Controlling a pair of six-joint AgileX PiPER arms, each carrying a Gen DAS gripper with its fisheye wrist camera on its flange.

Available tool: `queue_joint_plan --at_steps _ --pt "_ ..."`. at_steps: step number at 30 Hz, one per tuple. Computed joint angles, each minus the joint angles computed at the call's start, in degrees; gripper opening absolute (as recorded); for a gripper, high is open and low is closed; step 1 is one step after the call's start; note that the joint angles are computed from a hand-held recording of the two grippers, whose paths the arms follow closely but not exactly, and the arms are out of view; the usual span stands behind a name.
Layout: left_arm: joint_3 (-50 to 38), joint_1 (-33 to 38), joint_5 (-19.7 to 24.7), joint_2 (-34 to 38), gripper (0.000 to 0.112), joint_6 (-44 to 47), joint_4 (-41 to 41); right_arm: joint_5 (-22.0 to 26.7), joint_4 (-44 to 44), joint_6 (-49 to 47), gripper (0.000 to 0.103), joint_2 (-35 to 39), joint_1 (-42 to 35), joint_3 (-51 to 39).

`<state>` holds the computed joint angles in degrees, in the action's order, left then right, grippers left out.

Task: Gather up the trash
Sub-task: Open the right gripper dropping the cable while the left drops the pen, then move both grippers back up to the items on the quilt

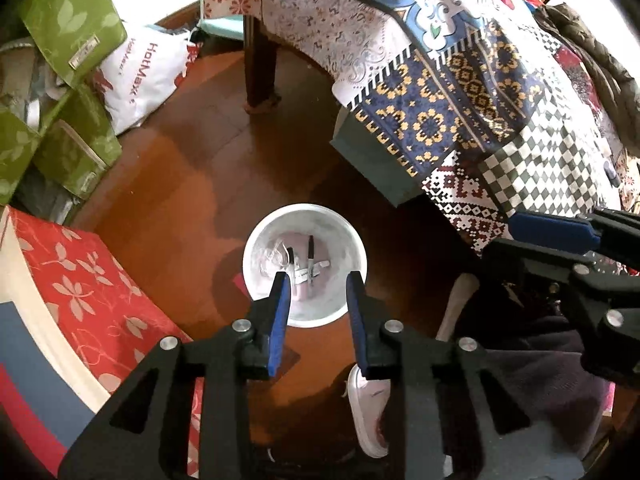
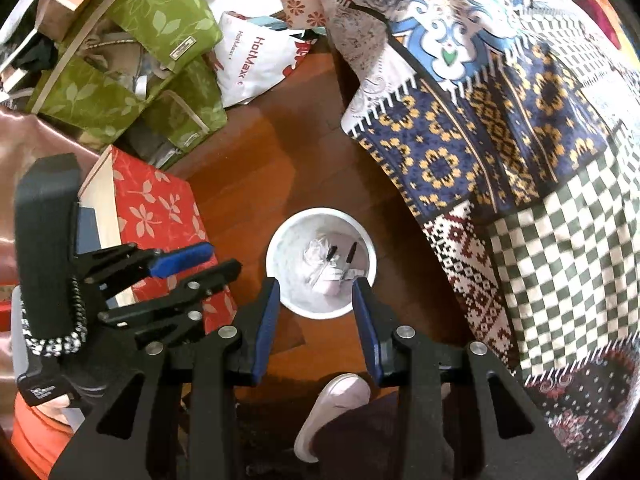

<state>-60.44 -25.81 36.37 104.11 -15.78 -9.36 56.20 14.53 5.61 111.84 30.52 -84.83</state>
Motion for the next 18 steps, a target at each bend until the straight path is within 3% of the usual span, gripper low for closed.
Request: queue_joint_plan --at_steps 9,18 --pt "0.83 -3.82 2.57 -11.48 0.027 -8.29 6.67 -1.85 -2.73 1.90 0.034 -11.41 -0.67 6.63" --pt "-5.77 -13.41 8.64 -20.49 0.027 -20.11 18.67 -1.76 -6.09 3.91 0.034 -26.45 -2.43 10.87"
